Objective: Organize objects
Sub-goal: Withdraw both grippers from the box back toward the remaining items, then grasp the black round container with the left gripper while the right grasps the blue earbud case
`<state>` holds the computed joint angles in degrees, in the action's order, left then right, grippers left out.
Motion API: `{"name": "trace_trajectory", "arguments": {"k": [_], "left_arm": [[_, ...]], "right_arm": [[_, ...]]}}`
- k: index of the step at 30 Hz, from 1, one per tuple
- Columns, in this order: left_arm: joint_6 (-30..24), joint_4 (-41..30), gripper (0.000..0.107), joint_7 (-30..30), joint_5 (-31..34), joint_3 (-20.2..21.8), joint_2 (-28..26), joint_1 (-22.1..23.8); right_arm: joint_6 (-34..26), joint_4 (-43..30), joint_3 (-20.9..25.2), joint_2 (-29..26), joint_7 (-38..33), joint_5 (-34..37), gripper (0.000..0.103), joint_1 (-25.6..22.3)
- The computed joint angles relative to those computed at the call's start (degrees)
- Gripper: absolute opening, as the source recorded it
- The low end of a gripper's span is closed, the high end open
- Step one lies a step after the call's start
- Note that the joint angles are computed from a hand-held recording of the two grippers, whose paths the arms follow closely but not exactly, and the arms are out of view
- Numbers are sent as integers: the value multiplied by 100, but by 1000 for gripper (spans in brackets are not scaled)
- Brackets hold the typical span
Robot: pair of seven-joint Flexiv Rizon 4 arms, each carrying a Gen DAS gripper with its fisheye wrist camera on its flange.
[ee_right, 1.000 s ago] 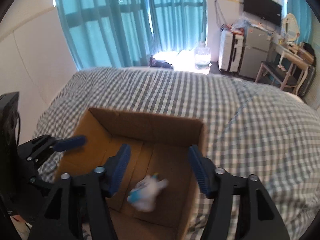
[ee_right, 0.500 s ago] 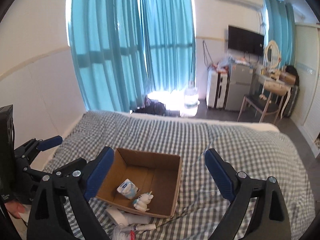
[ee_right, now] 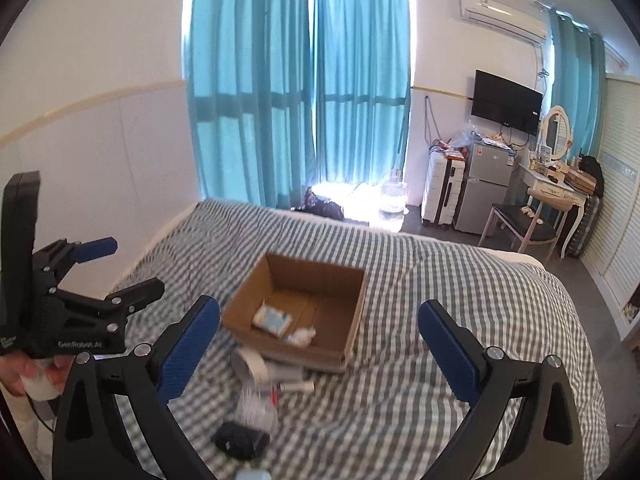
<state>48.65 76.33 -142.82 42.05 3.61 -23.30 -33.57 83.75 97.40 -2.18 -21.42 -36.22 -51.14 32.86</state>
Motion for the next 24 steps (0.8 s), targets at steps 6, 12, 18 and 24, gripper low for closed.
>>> {"name": "trace_trajectory", "arguments": {"k": [6, 12, 18, 24], "left_arm": [[-105, 358, 103, -755, 382, 14, -54, -309], [-31, 649, 103, -835, 286, -34, -236, -274], [38, 909, 103, -914, 406, 55, -269, -323], [343, 1228, 103, -786, 187, -28, -280, -167]], "right_arm": [[643, 939, -456, 239, 824, -995, 100, 131], [630, 1377, 41, 19, 525, -766, 100, -124], [407, 1475, -114, -401, 333, -495, 100, 310], [-469, 1035, 1310, -1061, -1241, 1195, 90, -290]]}}
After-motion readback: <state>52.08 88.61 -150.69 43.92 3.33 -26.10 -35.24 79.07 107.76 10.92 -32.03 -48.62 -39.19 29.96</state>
